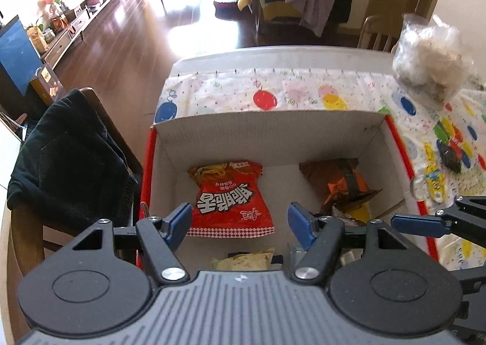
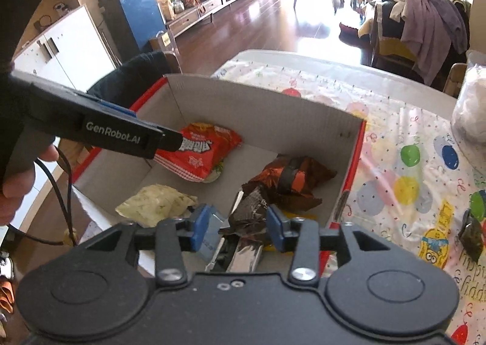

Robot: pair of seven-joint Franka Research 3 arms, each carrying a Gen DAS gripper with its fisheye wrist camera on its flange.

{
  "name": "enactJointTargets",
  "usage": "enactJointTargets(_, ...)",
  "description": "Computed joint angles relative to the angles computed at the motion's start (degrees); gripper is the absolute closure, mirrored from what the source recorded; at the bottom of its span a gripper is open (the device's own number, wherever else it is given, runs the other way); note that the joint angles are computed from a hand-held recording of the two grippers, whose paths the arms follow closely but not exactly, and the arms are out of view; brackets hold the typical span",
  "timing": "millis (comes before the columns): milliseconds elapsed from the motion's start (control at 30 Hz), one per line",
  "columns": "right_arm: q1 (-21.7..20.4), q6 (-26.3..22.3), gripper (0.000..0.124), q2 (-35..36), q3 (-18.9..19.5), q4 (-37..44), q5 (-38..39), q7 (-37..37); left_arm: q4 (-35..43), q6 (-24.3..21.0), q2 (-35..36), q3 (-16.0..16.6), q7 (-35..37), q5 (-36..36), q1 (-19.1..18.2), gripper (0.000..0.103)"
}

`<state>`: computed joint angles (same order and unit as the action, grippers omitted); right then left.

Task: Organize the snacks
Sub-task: 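Release the red chip bag and dark wrapper into the shoebox, then move both open grippers back to the yellow candy and black wrapper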

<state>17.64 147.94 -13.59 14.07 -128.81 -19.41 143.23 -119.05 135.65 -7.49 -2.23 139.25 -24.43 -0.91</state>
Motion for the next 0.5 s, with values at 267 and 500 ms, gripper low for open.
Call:
enactJointTargets(267,-1.1,0.4,0.054,-5.0,2.0,-2.0,-2.3,2.6,-3.0,-2.3,-5.7,2.2,4.3,-6.1,-0.9,0.029)
enactJointTargets(500,-2.3,-0.3,0.037,-10.9,3.0,-5.0,-1.9,0.2,-5.5,-5.0,-10.4,3.9,5.4,-9.6,-3.0,0.023)
